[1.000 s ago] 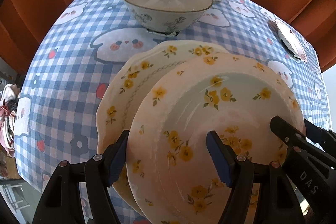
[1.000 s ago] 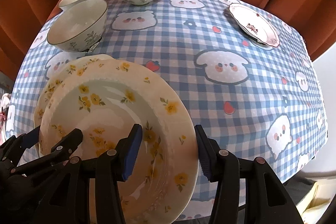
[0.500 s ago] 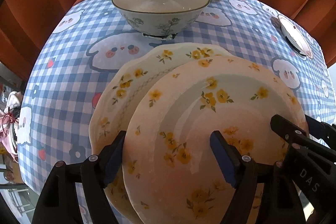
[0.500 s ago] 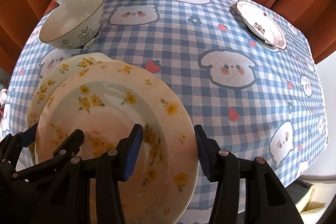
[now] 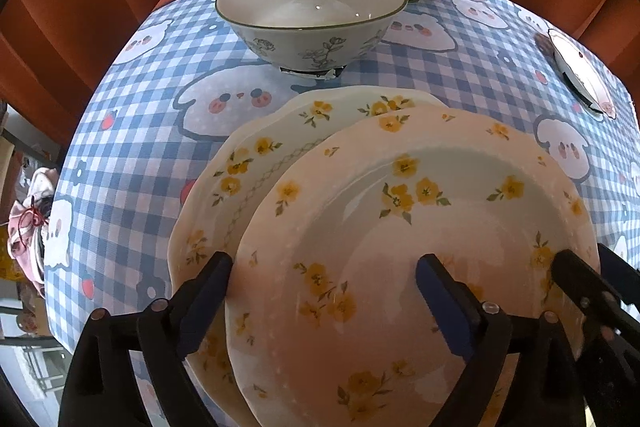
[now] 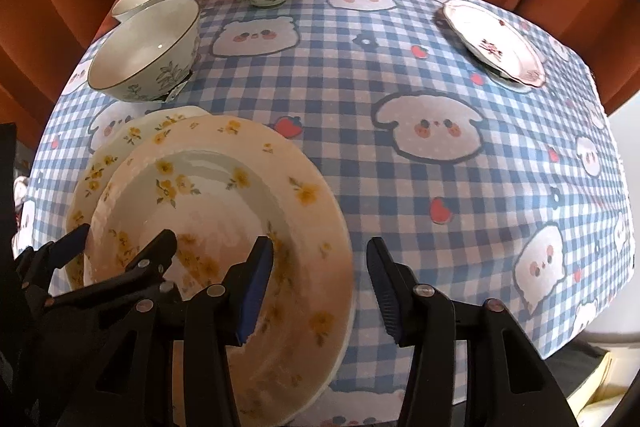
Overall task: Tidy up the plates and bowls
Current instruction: 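Lower the held plate onto the other yellow-flowered plate with both tools, then open both tools and pull them back from the stacked plates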
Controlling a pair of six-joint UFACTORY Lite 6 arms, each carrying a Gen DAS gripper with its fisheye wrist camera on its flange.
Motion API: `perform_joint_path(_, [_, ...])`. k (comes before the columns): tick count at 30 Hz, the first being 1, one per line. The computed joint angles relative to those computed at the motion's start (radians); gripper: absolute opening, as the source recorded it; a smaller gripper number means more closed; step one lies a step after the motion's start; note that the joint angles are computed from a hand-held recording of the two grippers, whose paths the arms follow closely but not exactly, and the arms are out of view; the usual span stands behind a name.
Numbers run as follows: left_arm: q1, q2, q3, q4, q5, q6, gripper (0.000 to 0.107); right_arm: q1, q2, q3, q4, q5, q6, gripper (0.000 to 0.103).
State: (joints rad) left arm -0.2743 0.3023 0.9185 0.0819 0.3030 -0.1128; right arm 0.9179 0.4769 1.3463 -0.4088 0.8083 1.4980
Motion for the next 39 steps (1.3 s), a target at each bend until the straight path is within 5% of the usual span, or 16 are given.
perform_joint_path(5, [-0.038, -0.007, -0.003, 0.178, 0.004, -0.152, 0.096, 0.012, -0.011, -0.013, -0.01, -0.016, 0.016, 0.034])
perform_joint_path(11, [0.065, -0.075, -0.033, -0.114, 0.042, 0.173, 0.096, 0.012, 0.049, 0.072, -0.02, 0.029, -0.019, 0.034])
perform_joint_path(32, [0.153, -0.084, -0.041, -0.239, 0.073, 0.409, 0.095, 0.012, 0.202, 0.25, 0.04, 0.086, -0.065, 0.038])
perform_joint_path(39, [0.174, -0.138, -0.063, -0.287, 0.105, 0.471, 0.095, 0.047, 0.13, 0.212, -0.007, 0.141, 0.044, 0.069])
